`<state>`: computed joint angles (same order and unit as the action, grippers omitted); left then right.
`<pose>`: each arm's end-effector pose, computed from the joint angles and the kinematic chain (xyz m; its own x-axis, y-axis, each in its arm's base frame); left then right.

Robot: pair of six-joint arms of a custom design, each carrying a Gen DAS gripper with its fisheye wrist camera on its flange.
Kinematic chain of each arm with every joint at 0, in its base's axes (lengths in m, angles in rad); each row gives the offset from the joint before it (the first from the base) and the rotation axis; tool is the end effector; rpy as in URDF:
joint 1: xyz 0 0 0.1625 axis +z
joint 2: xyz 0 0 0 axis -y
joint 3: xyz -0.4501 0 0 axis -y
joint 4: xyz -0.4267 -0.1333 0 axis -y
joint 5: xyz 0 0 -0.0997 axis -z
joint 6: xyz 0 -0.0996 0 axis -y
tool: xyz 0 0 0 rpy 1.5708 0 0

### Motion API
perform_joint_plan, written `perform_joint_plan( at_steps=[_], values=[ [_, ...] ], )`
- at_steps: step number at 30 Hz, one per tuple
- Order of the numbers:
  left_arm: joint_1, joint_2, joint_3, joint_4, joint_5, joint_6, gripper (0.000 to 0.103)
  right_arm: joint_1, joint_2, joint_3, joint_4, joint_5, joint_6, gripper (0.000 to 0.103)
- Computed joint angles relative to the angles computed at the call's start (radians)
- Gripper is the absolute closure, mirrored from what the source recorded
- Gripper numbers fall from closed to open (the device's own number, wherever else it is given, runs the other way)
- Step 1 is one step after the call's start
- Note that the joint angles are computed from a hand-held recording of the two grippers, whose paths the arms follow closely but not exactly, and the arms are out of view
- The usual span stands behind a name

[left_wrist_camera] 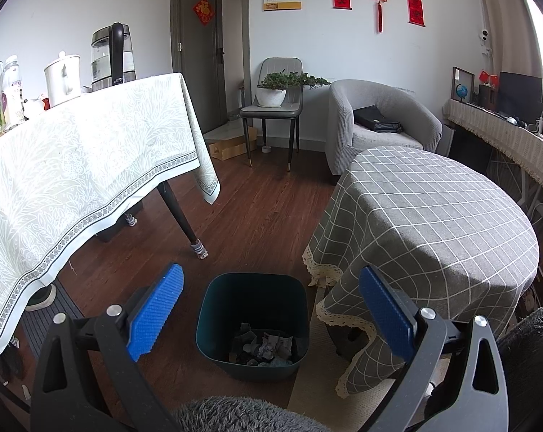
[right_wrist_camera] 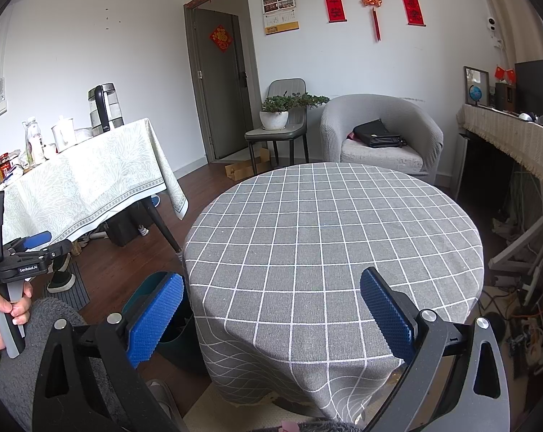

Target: Collect trash

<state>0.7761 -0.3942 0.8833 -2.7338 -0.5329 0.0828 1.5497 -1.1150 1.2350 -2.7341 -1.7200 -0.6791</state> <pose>-0.4900 -0.7880 0.1576 -0.6908 0.0313 -0.7223 0.6169 0.5466 -0.5662 0.1025 -0.7594 0.5521 -0.7739 -0.1999 0.6009 -0.6110 0.4854 -0.6254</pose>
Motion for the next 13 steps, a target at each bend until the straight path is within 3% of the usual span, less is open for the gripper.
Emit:
perform_joint_plan(
  at_steps=[13],
  values=[
    [0.0,0.004,-0.008,0.016,0.008,-0.014,0.003,-0.001,0.0,-0.001,0.001,0.0,-0.001,0.003]
  ],
)
